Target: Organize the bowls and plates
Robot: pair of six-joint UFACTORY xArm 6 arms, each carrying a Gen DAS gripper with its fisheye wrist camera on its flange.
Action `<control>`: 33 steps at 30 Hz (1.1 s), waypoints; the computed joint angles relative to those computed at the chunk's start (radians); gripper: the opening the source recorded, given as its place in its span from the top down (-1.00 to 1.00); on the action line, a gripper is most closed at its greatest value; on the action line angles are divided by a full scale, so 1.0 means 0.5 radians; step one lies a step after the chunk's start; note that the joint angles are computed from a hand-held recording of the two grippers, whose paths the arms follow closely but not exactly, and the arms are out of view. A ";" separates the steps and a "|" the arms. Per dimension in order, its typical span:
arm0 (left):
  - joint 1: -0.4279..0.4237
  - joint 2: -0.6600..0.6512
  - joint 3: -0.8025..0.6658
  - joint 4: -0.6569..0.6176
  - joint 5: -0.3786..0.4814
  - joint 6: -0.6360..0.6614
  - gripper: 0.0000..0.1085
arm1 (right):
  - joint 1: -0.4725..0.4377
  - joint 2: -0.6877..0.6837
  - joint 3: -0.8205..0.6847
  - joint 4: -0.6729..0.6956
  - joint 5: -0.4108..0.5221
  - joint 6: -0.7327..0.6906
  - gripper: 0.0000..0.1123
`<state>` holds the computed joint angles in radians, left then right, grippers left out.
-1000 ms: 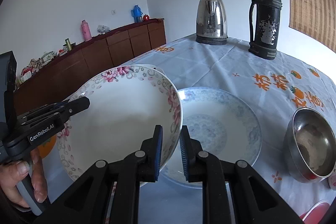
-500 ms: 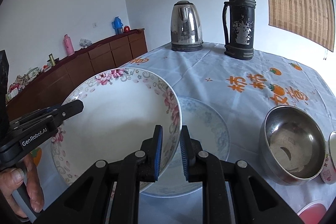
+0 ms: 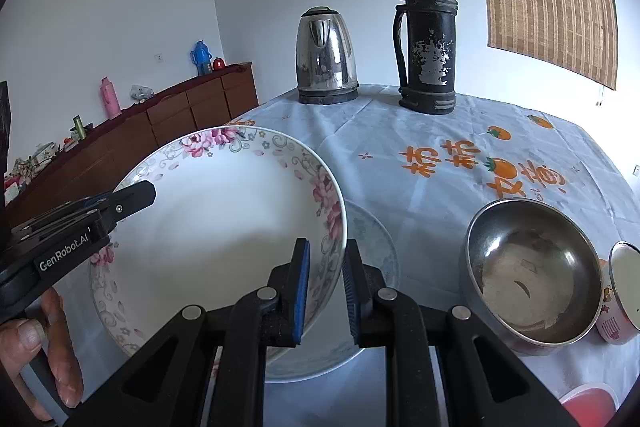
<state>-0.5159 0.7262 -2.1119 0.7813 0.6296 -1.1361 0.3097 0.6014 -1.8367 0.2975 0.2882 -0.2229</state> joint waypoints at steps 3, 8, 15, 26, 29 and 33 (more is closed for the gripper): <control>0.003 0.059 -0.078 -0.034 -0.002 0.049 0.68 | -0.010 0.005 -0.005 -0.054 -0.002 0.063 0.68; 0.001 0.131 -0.182 -0.073 -0.002 0.110 0.68 | -0.026 0.021 -0.021 -0.192 0.018 0.207 0.68; 0.004 0.281 -0.395 -0.191 0.031 0.227 0.68 | -0.041 0.026 -0.016 -0.322 0.003 0.341 0.68; -0.004 0.488 -0.689 -0.344 0.132 0.385 0.68 | -0.055 0.036 -0.031 -0.534 0.037 0.541 0.68; -0.009 0.548 -0.781 -0.383 0.172 0.436 0.68 | -0.059 0.050 -0.053 -0.579 0.063 0.584 0.68; -0.014 0.631 -0.917 -0.423 0.226 0.497 0.68 | -0.062 0.060 -0.067 -0.620 0.081 0.628 0.68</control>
